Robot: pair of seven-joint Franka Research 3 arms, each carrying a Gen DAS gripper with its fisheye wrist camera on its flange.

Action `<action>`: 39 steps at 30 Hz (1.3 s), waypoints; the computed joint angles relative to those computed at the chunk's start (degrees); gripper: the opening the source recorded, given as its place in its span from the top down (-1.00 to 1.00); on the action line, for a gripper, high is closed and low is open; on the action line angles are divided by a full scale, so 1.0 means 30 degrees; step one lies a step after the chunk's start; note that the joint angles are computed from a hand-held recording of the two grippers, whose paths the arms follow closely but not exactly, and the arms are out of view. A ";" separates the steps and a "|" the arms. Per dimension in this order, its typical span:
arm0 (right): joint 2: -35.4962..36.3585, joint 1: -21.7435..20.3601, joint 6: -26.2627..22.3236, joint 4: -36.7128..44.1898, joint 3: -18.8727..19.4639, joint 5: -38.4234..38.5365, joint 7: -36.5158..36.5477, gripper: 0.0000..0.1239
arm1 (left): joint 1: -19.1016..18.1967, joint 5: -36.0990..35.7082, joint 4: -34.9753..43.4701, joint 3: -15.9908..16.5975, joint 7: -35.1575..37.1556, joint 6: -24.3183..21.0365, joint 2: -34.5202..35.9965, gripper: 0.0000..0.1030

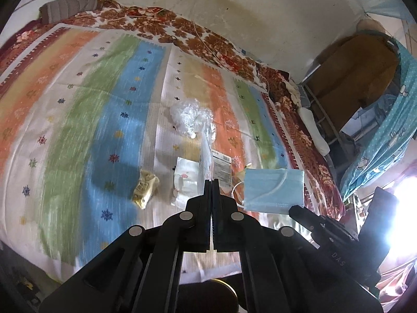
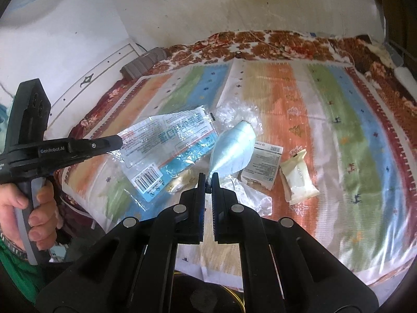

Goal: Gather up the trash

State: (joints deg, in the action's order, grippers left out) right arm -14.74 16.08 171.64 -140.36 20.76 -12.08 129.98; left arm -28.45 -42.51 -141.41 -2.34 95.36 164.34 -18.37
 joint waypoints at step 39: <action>-0.8795 0.2189 -0.2050 -0.6057 0.3592 0.2105 0.1575 0.94 | -0.3587 0.9112 -0.8346 -0.1757 -1.0935 0.1219 -0.8761 1.00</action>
State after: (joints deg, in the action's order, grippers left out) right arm -41.12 22.64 165.49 -158.53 31.54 -5.76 134.71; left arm -39.21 -15.18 -166.45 -7.61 62.55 167.99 -44.65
